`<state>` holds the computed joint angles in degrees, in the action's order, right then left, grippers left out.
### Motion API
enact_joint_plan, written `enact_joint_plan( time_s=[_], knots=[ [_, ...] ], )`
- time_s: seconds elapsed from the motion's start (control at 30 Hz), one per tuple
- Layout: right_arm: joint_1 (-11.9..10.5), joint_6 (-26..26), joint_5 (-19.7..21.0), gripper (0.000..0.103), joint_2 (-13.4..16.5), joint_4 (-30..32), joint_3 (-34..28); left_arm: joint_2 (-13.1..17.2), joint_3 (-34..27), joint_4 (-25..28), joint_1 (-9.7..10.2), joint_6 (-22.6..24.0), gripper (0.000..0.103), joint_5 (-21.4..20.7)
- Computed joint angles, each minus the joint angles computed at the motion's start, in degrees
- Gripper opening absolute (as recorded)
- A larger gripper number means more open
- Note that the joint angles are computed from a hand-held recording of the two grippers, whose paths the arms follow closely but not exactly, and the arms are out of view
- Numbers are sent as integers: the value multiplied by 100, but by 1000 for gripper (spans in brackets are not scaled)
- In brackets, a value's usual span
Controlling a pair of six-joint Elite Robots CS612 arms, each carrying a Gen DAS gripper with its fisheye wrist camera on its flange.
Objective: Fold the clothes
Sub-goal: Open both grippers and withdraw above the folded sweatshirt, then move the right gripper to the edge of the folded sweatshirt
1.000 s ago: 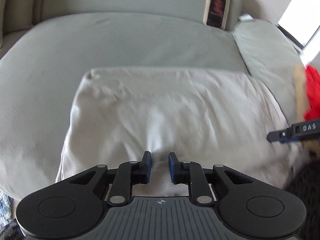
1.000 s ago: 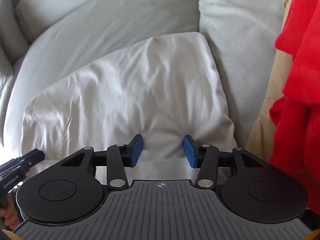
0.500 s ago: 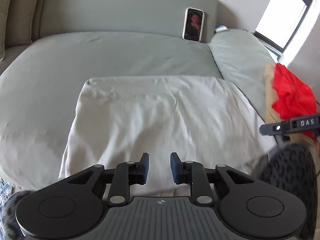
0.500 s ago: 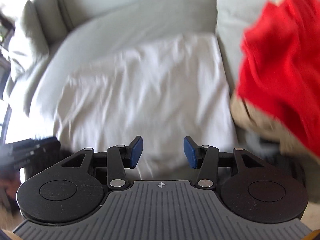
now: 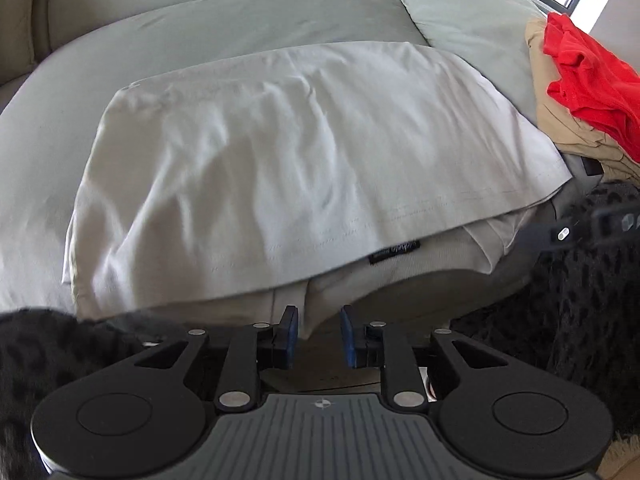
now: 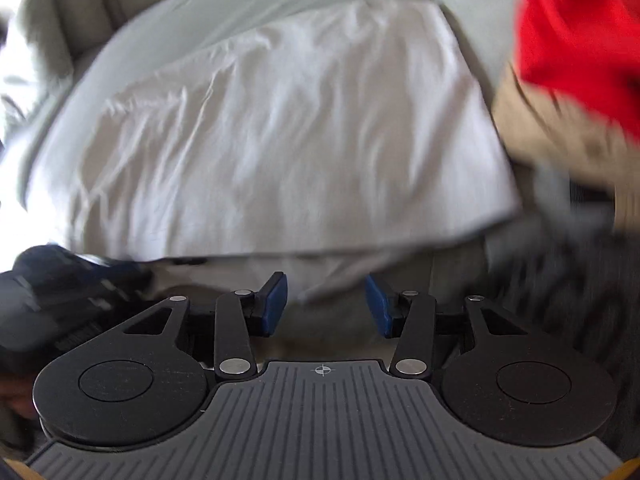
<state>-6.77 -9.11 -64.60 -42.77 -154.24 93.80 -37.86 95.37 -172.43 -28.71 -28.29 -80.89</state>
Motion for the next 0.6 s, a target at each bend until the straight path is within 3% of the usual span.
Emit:
enact_joint_plan(
  time_s=[0.03, 0.1, 0.23, 0.37, 0.6],
  knots=[
    [-58, 132, 98, 50, -49, -47, 69, -6, 52, -143, -5, -80, 25, 14],
    [-134, 540, 170, 51, -85, -709, 260, 16, 110, -518, -13, -274, 33, 143],
    [-202, 1142, 303, 51, -14, -1312, 250, 59, 145, -903, -44, -581, 34, 625],
    [-143, 1056, 281, 45, 52, -1414, 222, 103, 95, -977, -25, -780, 34, 751],
    [-97, 1251, 247, 41, 158, -1731, 221, 261, -12, -1267, -72, -353, 35, 1488]
  ],
)
